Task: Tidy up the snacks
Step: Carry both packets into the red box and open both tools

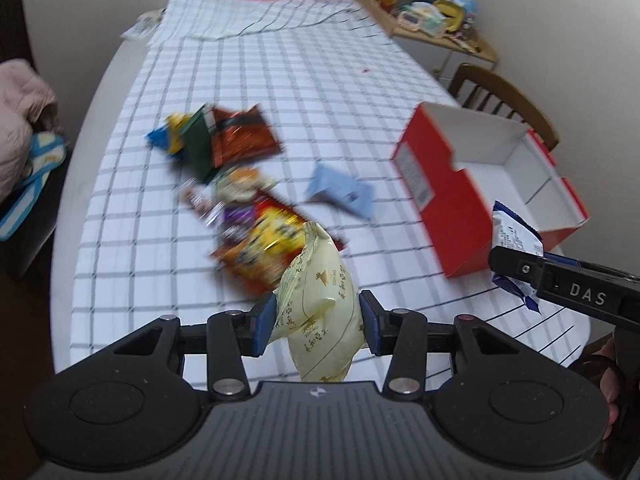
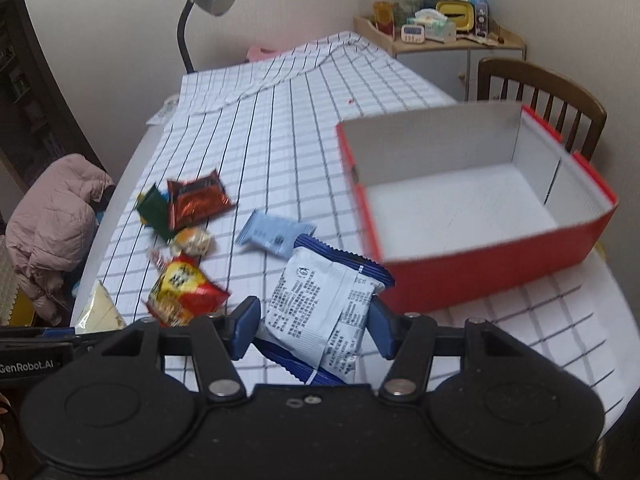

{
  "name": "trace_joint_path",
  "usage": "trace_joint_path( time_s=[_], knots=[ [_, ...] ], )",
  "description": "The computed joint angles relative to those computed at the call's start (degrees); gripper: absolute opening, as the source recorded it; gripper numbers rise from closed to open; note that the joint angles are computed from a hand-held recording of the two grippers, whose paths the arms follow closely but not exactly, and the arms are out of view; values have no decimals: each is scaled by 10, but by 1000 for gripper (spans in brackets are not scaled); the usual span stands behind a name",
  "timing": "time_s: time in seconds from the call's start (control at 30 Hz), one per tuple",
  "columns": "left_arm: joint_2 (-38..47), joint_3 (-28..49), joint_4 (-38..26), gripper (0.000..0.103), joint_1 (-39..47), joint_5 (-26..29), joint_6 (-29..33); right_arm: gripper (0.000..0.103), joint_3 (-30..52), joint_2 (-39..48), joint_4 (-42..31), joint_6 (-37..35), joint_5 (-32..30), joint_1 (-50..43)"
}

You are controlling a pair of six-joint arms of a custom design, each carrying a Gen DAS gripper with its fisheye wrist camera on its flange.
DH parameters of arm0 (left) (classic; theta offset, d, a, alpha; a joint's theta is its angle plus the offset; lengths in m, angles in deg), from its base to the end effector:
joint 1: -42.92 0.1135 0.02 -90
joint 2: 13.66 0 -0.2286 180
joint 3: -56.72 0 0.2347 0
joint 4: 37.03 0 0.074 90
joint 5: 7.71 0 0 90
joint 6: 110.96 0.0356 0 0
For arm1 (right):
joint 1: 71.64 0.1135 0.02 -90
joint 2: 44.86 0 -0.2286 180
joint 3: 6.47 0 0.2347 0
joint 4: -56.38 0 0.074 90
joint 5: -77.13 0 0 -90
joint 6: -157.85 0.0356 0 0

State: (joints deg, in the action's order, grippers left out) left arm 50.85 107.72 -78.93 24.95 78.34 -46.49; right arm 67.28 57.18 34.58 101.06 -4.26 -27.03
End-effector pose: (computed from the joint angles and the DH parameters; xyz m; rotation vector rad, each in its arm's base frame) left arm 0.2024 -0.0631 0.1749 -0.1953 2.5407 -0.2124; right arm 0.2489 0.2381 0.1421 -0.1786 2.4713 0.4198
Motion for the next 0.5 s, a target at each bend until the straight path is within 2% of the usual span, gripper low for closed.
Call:
trace_joint_path(
  time_s=[0.3, 0.5],
  knots=[
    [176, 179, 10, 44, -103, -59, -45, 56, 3, -13, 1, -111, -59, -125],
    [309, 317, -10, 44, -130, -69, -72, 56, 23, 7, 2, -181, -109, -205]
  ],
)
